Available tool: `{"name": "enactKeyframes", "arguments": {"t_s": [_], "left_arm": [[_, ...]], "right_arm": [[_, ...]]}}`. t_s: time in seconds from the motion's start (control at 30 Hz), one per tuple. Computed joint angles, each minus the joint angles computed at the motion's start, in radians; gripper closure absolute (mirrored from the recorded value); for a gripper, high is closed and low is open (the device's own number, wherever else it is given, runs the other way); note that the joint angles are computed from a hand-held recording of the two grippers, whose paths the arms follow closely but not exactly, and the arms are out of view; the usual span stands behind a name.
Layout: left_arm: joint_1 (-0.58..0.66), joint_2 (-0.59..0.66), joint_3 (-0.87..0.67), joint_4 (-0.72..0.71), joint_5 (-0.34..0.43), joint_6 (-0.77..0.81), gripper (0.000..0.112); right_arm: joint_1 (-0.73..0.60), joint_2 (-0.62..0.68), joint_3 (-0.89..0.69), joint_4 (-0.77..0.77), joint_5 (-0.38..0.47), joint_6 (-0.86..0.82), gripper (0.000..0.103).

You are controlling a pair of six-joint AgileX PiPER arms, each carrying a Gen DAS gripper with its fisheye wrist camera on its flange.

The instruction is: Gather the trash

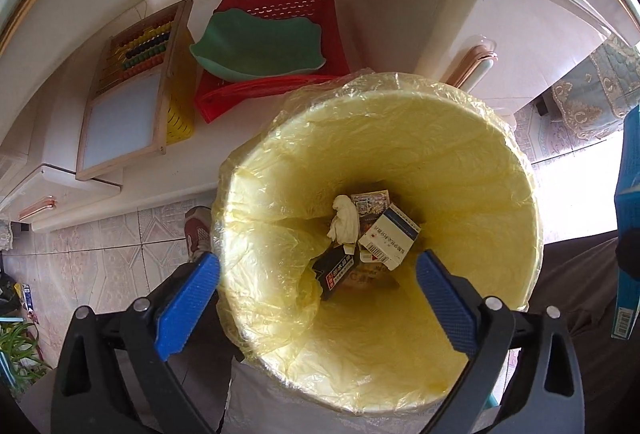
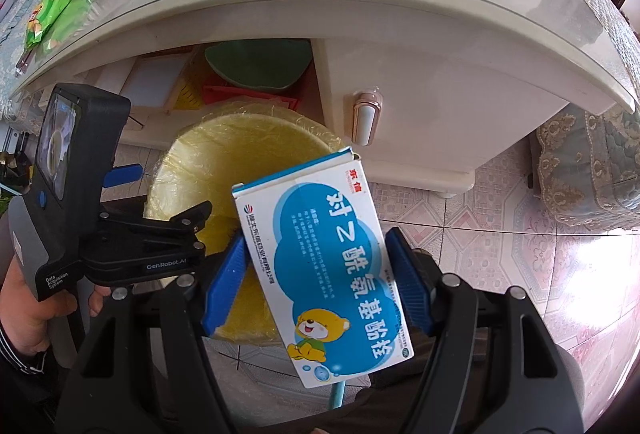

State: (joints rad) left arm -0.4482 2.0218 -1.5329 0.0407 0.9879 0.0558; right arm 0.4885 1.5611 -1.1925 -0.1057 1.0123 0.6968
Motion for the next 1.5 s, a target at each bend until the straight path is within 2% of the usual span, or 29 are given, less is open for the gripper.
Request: {"name": "enactKeyframes", "arguments": {"t_s": [0.13, 0.4, 0.53, 0.77, 0.83, 0.9, 0.97, 1.27, 1.5], "left_arm": [[0.062, -0.015, -0.024, 0.018, 0.024, -0.023, 0.016], [0.168, -0.030, -0.067, 0.032, 0.025, -0.050, 0.016], [0.185, -0.040, -0.063, 0.027, 0.017, -0.047, 0.016], [0.182, -0.043, -0.055, 0.030, 0.008, -0.047, 0.016], [0.178, -0.045, -0.052, 0.037, 0.003, -0.053, 0.016], [0.176, -0.047, -0.051, 0.042, 0.001, -0.057, 0.016], [0.176, -0.048, -0.055, 0.041, 0.004, -0.059, 0.016], [0.173, -0.086, -0.072, 0.036, 0.019, -0.047, 0.016], [0.141, -0.140, -0.131, 0.027, 0.067, -0.006, 0.016]], "right_arm": [[-0.006, 0.054, -0.030, 0.041, -0.025, -0.051, 0.035], [-0.001, 0.196, -0.098, 0.135, -0.096, -0.153, 0.035], [0.024, 0.254, -0.113, 0.131, -0.130, -0.170, 0.035], [0.073, 0.317, -0.146, 0.045, -0.120, -0.125, 0.035], [0.077, 0.316, -0.146, 0.041, -0.119, -0.123, 0.034], [0.084, 0.307, -0.139, 0.021, -0.119, -0.100, 0.025], [0.081, 0.296, -0.131, 0.021, -0.129, -0.097, 0.022], [0.077, 0.225, -0.129, 0.014, -0.095, -0.110, 0.022], [0.081, 0.135, -0.171, 0.003, 0.006, -0.152, 0.022]]}}
